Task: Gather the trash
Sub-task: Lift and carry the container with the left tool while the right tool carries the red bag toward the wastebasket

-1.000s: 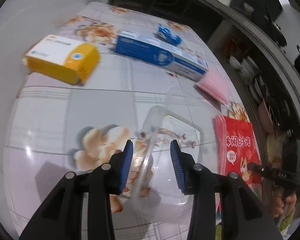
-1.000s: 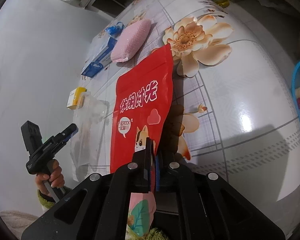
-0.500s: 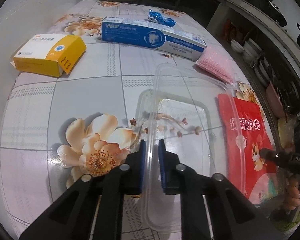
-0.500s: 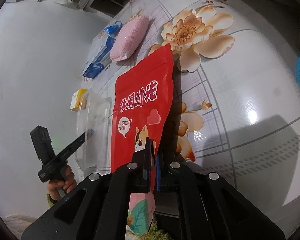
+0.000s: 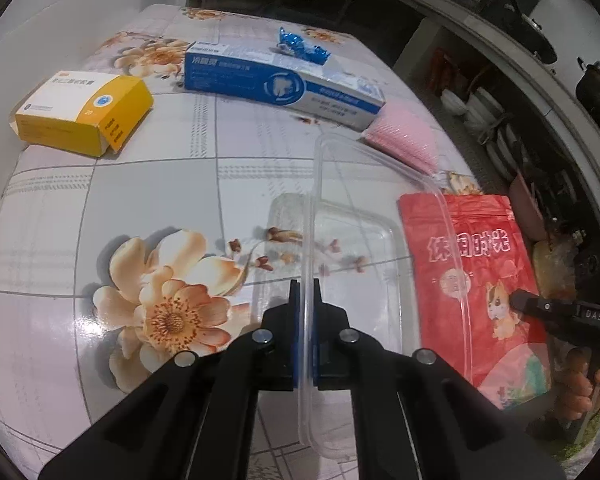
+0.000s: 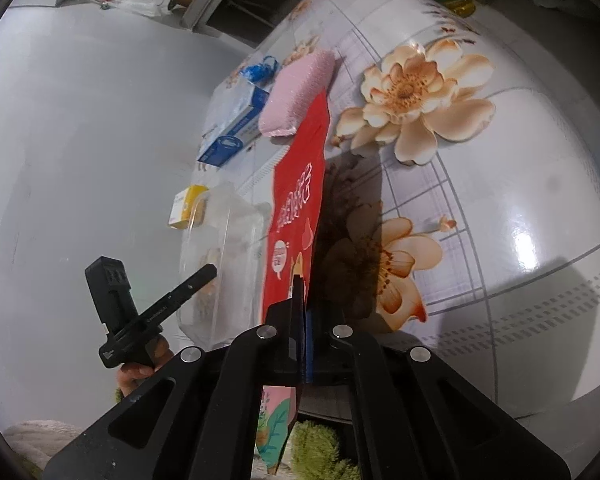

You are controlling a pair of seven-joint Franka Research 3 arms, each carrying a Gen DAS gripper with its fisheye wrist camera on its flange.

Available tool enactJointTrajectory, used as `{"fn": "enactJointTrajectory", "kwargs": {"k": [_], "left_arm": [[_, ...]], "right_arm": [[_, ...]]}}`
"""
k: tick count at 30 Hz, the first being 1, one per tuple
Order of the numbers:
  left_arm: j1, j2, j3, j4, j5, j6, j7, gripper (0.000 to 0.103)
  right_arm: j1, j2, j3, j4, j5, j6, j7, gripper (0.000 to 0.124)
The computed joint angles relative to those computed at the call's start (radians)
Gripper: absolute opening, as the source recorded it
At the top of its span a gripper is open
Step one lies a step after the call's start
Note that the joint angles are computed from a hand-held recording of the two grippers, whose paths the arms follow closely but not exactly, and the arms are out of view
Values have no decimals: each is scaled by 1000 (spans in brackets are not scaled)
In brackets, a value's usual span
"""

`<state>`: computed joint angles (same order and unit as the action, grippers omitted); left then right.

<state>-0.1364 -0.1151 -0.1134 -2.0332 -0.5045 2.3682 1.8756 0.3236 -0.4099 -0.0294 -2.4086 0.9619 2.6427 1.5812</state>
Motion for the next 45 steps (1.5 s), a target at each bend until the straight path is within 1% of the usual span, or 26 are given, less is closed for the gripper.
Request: {"fn": "enactJointTrajectory", "kwargs": {"k": [8, 16, 22, 31, 33, 39, 42, 45], "left_arm": [[-1, -1, 14, 27, -124, -37, 63, 3], [-3, -13, 14, 38, -182, -45, 97, 3], [-9, -15, 12, 47, -201, -47, 110, 3], [-23, 8, -6, 95, -218, -58, 128, 3], [-30, 15, -13, 111, -221, -61, 137, 3], [-56, 56, -49, 188, -198, -76, 151, 3], [-74, 96, -76, 247, -184, -86, 151, 3], [-95, 148, -110, 319, -163, -99, 152, 3]], "right_arm": [[6, -37, -3, -14, 3, 50, -19, 0], [7, -91, -22, -55, 1, 74, -24, 0], [3, -132, -35, -82, -1, 95, -27, 0], [12, -204, -46, -136, 12, 162, -16, 0], [21, -220, -52, -150, 17, 184, -18, 0], [76, -286, -97, -213, 86, 268, -58, 0], [51, -339, -92, -261, 73, 295, -31, 0], [-25, -428, -60, -331, 17, 314, 50, 0]]}}
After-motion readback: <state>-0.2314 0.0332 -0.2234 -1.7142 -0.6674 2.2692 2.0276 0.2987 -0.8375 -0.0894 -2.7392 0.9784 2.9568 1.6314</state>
